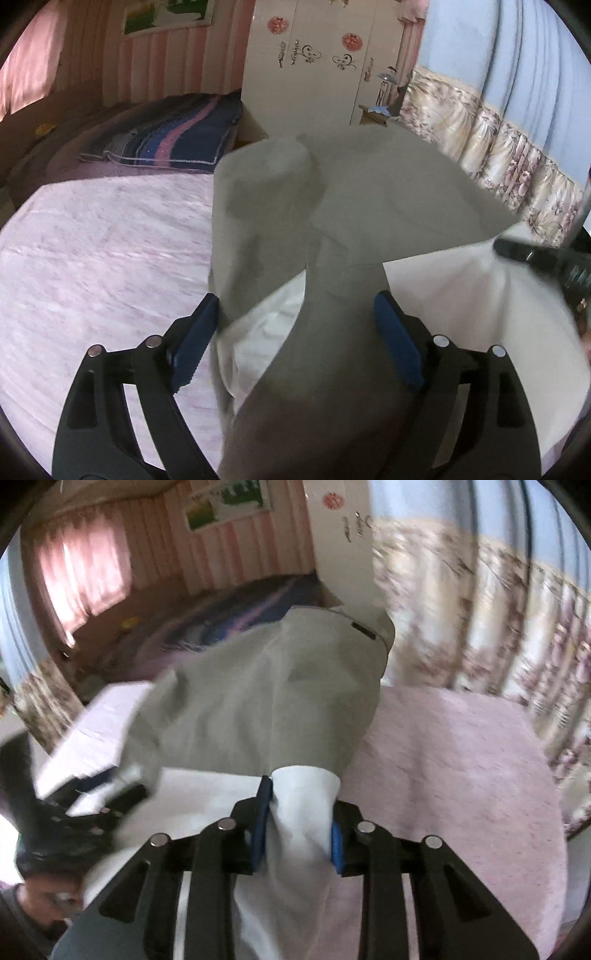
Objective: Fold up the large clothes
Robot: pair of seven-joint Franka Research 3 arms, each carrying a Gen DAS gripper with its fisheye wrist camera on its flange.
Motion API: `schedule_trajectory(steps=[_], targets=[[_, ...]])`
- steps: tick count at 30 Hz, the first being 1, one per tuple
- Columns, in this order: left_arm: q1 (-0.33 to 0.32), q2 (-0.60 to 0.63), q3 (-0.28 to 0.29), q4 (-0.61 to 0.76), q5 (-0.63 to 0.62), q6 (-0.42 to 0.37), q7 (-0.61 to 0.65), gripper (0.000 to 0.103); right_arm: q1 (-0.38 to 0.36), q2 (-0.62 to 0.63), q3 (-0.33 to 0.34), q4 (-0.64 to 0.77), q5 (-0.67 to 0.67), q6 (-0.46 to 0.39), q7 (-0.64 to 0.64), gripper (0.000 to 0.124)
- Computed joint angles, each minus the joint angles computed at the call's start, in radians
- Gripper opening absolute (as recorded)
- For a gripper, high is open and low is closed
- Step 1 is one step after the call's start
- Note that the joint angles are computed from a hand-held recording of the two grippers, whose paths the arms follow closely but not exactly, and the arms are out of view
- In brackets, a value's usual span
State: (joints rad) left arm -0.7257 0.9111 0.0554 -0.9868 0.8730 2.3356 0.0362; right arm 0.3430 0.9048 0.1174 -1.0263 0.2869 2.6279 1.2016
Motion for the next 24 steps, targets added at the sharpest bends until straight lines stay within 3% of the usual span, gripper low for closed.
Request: schedule_trajectory(steps=[1, 2, 4, 5, 6, 8, 10, 12, 13, 15, 17, 19, 21, 22, 24], targets=[[-0.008, 0.042, 0.001, 0.069, -0.005, -0.042, 0.021, 0.090, 0.017, -0.008, -0.027, -0.027, 0.028, 0.031, -0.019, 0.035], [-0.033, 0.078, 0.038, 0.123, -0.029, -0.071, 0.057, 0.091, 0.015, -0.028, -0.020, -0.079, 0.015, 0.093, -0.020, 0.039], [-0.023, 0.076, 0.013, 0.127, -0.006, -0.098, 0.053, 0.097, 0.056, -0.071, -0.071, -0.159, 0.031, 0.160, 0.011, 0.052], [-0.025, 0.046, 0.021, 0.076, -0.006, -0.076, 0.043, 0.099, 0.081, -0.092, -0.105, -0.195, 0.026, 0.188, 0.040, 0.070], [-0.027, -0.005, 0.032, -0.009, 0.004, -0.040, 0.025, 0.100, 0.123, -0.128, -0.155, -0.262, -0.017, 0.242, 0.112, 0.080], [-0.017, -0.103, 0.018, -0.155, 0.045, -0.014, -0.017, 0.100, 0.175, -0.184, -0.219, -0.366, -0.063, 0.319, 0.199, 0.090], [-0.024, -0.198, 0.007, -0.274, 0.081, -0.049, -0.060, 0.100, 0.198, -0.270, -0.234, -0.500, -0.150, 0.379, 0.287, 0.092], [-0.043, -0.308, -0.003, -0.411, 0.136, -0.079, -0.125, 0.100, 0.213, -0.361, -0.219, -0.635, -0.076, 0.451, 0.215, 0.094], [-0.049, -0.352, -0.016, -0.460, 0.142, -0.116, -0.134, 0.100, 0.254, -0.417, -0.252, -0.712, -0.073, 0.477, 0.215, 0.096], [-0.065, -0.423, -0.052, -0.526, 0.132, -0.241, -0.110, 0.100, 0.391, -0.492, -0.407, -0.831, -0.199, 0.538, 0.352, 0.096], [-0.096, -0.512, -0.075, -0.623, 0.182, -0.328, -0.167, 0.100, 0.457, -0.580, -0.474, -0.964, -0.280, 0.626, 0.455, 0.098], [-0.135, -0.608, -0.105, -0.732, 0.235, -0.420, -0.276, 0.100, 0.387, -0.681, -0.401, -1.098, -0.341, 0.724, 0.543, 0.100], [-0.167, -0.678, -0.143, -0.822, 0.287, -0.500, -0.408, 0.100, 0.300, -0.746, -0.279, -1.199, -0.178, 0.807, 0.432, 0.100], [-0.172, -0.694, -0.162, -0.846, 0.300, -0.525, -0.447, 0.100, 0.307, -0.772, -0.265, -1.252, -0.082, 0.865, 0.362, 0.100], [-0.183, -0.711, -0.208, -0.888, 0.304, -0.564, -0.518, 0.100, 0.272, -0.817, -0.227, -1.338, -0.101, 0.928, 0.389, 0.100]])
